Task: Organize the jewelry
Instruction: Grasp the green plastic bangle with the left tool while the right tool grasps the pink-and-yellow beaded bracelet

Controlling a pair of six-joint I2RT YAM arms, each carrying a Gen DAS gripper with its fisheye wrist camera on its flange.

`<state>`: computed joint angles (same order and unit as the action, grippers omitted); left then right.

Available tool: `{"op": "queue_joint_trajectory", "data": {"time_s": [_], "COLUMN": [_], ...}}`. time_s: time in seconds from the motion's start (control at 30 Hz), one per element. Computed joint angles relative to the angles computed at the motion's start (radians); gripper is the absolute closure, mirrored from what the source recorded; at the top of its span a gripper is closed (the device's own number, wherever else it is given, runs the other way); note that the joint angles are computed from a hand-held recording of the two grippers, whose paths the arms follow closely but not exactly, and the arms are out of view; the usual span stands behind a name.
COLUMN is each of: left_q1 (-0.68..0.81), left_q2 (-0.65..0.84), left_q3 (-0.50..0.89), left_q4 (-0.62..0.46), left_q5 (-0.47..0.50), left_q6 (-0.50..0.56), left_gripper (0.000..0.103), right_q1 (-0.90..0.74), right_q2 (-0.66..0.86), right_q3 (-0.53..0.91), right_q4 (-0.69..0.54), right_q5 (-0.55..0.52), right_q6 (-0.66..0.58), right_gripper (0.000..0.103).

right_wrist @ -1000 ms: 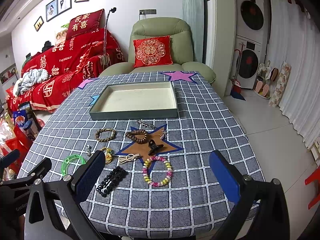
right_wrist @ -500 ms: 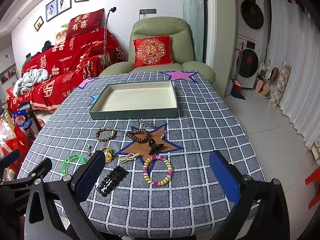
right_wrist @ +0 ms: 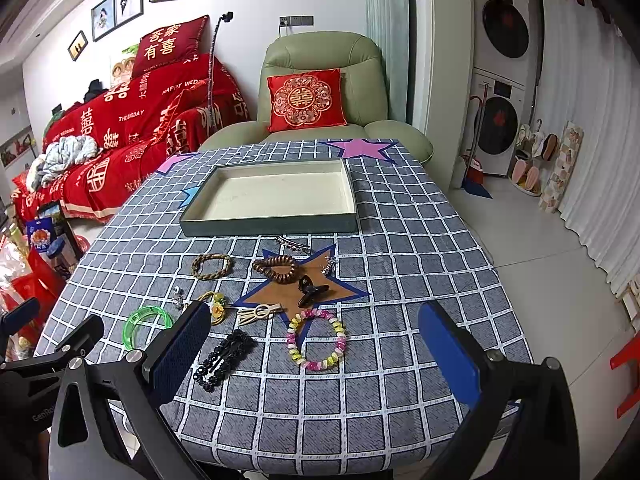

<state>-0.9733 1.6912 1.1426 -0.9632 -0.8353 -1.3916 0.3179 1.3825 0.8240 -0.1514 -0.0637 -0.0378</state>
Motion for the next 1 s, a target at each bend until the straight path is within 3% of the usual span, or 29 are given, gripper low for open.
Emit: {"op": "queue_joint_trajectory", "data": {"time_s": [0.2,0.37,0.63,1.0], "left_q1": [0.0,0.031,0.18,0.346], "left_q2": [0.0,-0.033,-0.124,-0.038], "left_q3": [-0.004,-0.074,-0.308,-0.367], "left_q4": [0.005,0.082,0.354,0.621], "left_q5": [0.003,0.036,0.18,0.323], "left_q6": [0.0,0.041,0.187,0.421], "left_gripper": [0.0,0.0,0.0,0.0], "right_q1": [0.004,-0.003,-0.063,-0.105], "right_q2": [0.003,0.037,0.159,0.441], "right_q3": [-0.007,0.003,0.06,0.229], "right_q4": [0.005,0.002,-0.042,-0.119], "right_q5": [0.002,0.003,-0.001,-0.027], "right_q6": [0.004,-0.003,-0.028,-0.035], "right_gripper": [0.0,0.0,0.0,0.0]}}
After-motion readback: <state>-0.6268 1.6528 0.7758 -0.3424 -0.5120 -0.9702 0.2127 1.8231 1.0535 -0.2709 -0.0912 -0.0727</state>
